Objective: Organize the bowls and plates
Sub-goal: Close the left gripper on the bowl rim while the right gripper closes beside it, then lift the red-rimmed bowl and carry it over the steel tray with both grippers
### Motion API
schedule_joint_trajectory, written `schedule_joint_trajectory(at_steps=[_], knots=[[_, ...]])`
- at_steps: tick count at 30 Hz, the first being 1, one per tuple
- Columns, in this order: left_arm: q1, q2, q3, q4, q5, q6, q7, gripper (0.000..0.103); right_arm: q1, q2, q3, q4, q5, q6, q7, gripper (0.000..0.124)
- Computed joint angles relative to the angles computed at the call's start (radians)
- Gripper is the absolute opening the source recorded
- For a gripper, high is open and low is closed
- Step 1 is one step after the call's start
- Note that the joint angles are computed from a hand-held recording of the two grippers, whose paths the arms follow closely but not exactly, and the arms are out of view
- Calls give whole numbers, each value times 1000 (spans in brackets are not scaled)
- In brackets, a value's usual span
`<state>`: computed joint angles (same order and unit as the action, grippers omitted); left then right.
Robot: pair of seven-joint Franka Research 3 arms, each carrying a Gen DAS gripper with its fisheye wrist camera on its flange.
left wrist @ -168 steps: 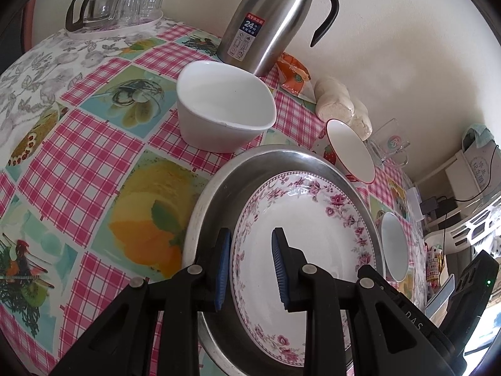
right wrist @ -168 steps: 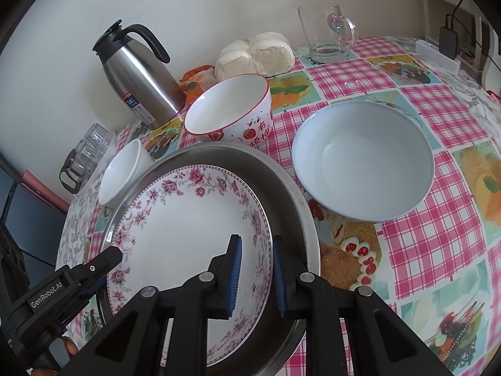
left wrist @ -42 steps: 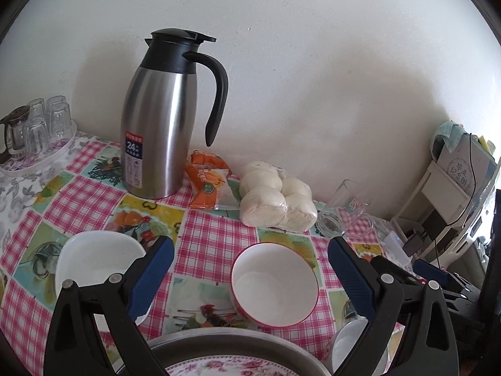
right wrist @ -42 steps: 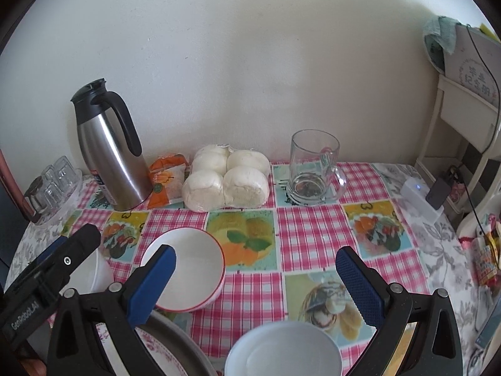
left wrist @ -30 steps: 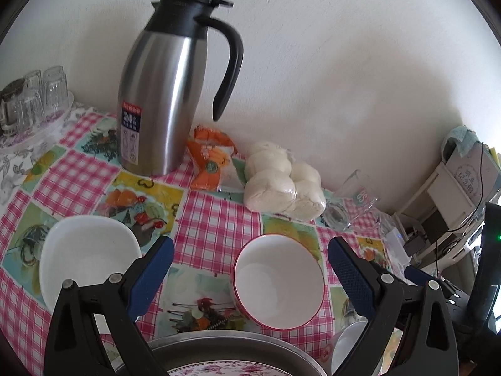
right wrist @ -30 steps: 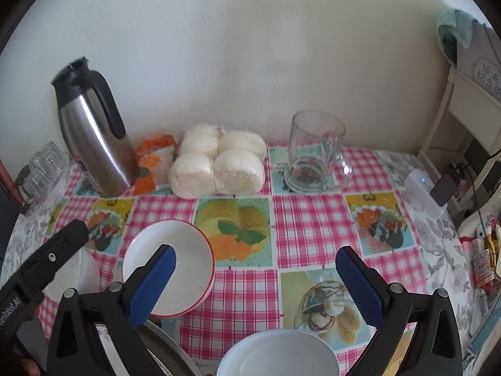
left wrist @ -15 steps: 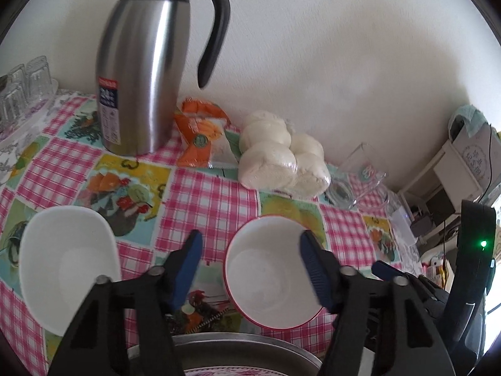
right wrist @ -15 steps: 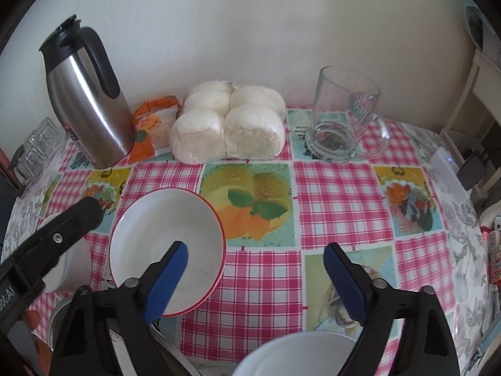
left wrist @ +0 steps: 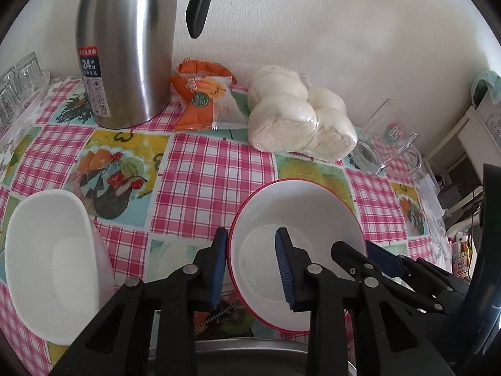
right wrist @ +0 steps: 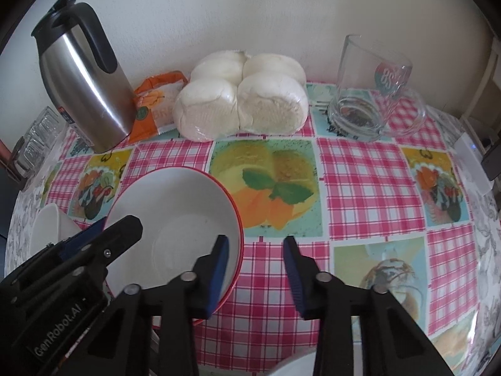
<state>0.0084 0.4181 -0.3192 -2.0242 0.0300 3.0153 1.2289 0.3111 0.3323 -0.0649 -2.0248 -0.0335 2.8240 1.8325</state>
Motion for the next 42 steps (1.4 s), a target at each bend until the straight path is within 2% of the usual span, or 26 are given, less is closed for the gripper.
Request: schedule_joint_trajectory(at_steps=[5,9,12,15,21,27,31,34,37,42], knots=[[-23,20,22,41,9,-67,-15,26,-4,29,13,35,16,-29,-26,26],[4,50,-6,81,-29,-144,33,24,-2,53,16,64,22,-65,-42,20],[26,68,-29,90,-76,-163,74,24,8,75,7,85,13,-93,-31,18],[65,75,-72,88,-137,-156,140,16,4,81,14,88,25,-89,-33,13],[70,81,-82,86,-191,-140,181,16,0,79,19,83,50,-80,-36,12],[121,72,-153,60,-269,-84,248,16,11,51,-3,64,36,-49,6,12],[170,40,-216,32,-324,-51,295,16,5,13,-5,33,36,-21,26,12],[176,7,-229,12,-345,-39,313,16,7,-26,-13,1,17,2,51,12],[221,-32,-283,-19,-410,-34,365,16,5,-61,-9,-30,8,24,69,12],[225,-100,-301,-61,-508,-40,444,16,5,-146,-12,-107,-45,61,122,12]])
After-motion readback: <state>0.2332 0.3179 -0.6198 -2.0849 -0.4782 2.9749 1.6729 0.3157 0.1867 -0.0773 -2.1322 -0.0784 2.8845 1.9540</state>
